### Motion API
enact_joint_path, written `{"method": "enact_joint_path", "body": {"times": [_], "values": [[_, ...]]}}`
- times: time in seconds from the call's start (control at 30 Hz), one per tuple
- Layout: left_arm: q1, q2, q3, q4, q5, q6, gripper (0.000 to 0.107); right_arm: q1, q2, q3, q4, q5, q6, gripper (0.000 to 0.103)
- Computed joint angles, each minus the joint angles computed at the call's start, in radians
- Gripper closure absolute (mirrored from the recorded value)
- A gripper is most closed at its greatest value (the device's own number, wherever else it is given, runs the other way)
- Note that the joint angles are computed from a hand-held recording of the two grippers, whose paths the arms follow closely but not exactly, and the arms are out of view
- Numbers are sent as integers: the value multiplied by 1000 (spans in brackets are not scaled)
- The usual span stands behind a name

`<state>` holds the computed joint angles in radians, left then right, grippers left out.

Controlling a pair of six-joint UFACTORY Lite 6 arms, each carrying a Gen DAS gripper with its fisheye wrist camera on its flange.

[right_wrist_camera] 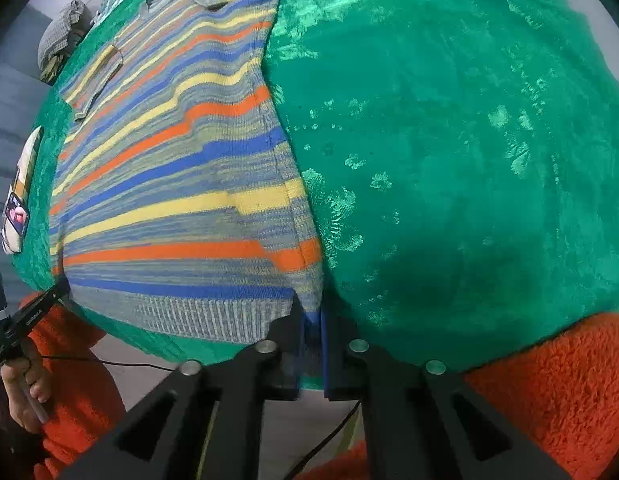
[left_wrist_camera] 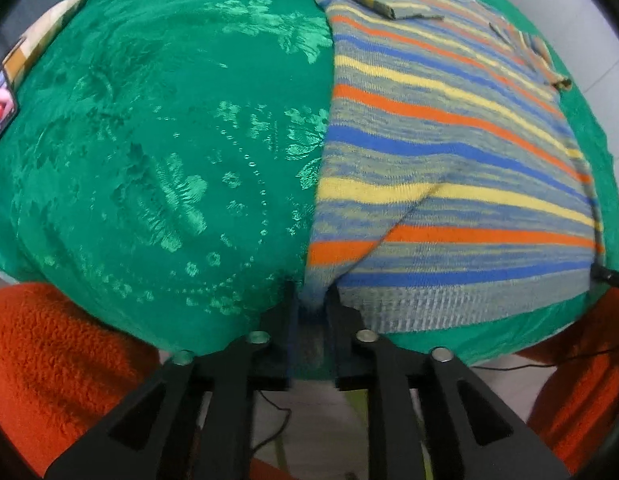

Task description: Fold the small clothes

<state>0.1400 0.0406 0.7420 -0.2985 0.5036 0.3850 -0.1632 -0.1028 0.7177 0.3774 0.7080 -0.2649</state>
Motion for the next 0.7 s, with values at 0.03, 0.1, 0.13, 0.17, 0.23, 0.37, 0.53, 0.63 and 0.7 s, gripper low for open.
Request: {"method": "enact_joint_path", "body": {"times": [0.03,0.1,0.13,0.17,0.23,0.37,0.53,0.63,0.7], "values": [[49,-51,-8,-10,31,34,60,-21,-21,-4,14,16,-28,83],[139,-136,-17,-51,50,116,31,-29,-123,-22,-24,42,-14,54],[166,-162,0,-58,47,121,20,-44,-173,-36,-30,47,-26,43],[197,-159,34,-75,28,137,15,-58,-249,-44,-41,52,-32,42],[219,-79,136,-83,-19,138,12,-85,-374,-53,-69,42,-35,42],[182,264,450,122,-175,-116,10,-76,-650,-114,-328,-106,182,29],[106,707,887,590,-156,-551,9,-64,-873,-190,-538,-181,422,25],[124,825,986,507,-197,-451,4,-105,-947,-202,-448,-183,327,20],[159,781,872,298,-365,-259,4,-124,-996,-211,-409,-172,281,17]]}}
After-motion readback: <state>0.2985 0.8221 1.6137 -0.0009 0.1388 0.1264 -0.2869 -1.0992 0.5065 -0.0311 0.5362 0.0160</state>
